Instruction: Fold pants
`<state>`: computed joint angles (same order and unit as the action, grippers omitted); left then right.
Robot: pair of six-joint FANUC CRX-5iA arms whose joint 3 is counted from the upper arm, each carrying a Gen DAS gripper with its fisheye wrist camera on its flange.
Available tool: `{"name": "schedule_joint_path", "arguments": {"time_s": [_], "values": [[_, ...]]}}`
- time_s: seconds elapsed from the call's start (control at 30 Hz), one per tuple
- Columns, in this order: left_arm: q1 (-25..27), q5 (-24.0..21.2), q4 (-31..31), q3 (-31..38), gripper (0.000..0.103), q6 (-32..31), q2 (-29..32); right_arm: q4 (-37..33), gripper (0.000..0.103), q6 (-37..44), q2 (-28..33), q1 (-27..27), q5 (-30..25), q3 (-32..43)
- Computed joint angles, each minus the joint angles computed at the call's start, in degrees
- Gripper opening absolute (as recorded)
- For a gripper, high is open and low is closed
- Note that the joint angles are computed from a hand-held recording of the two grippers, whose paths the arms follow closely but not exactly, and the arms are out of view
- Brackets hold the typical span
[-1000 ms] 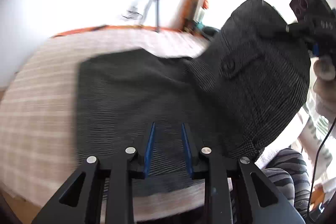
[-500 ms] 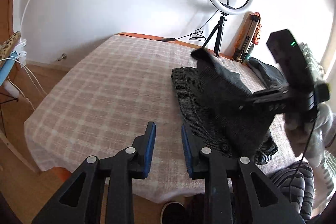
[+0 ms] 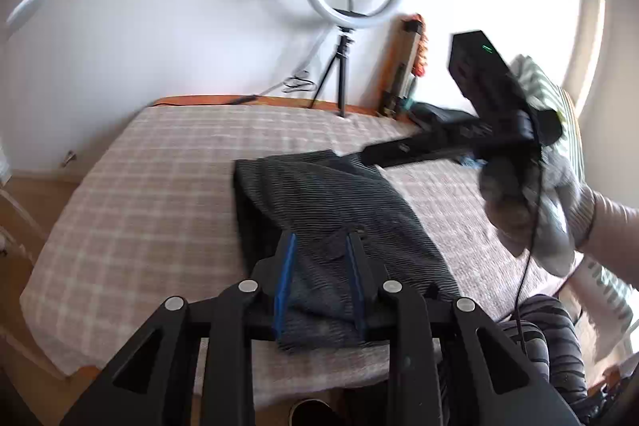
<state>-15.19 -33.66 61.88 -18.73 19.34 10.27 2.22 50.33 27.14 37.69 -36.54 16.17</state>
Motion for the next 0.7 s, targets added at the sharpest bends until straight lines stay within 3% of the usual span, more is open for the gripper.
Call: {"name": "schedule_joint_path", "arguments": {"time_s": [0.2, 0.3, 0.4, 0.5, 0.57, 0.63, 0.7], "values": [[-1.7, -2.8, -10.3, 8.7, 0.022, 7.3, 7.6, 0.1, 0.066, 0.5, 6.4, -2.4, -4.3, 6.0], [-1.9, 0.4, -18.6, 11.7, 0.022, 18.6, 9.8, 0.5, 0.066, -0.1, 8.2, -3.2, -4.0, 7.1], [-0.5, 1.4, -22.8, 12.6, 0.022, 24.7, 10.9, 1.2, 0.066, -0.6, 9.5, -3.7, -4.0, 7.8], [1.1, 1.9, -22.6, 11.6, 0.024, 26.9, 11.2, 1.1, 0.066, -0.8, 9.7, -4.1, -3.8, 7.8], [1.8, 2.3, -21.3, 10.5, 0.039, 26.8, 10.8, 2.2, 0.066, -2.2, 8.6, -4.0, -3.1, 6.2], [2.1, 2.7, -22.9, 10.7, 0.045, 28.3, 10.6, 2.6, 0.066, -3.6, 6.7, -4.0, -2.3, 4.1], [2.5, 2.4, -20.3, 10.0, 0.045, 26.6, 10.4, 0.3, 0.068, -2.8, 4.1, -4.2, -1.5, 1.6]]}}
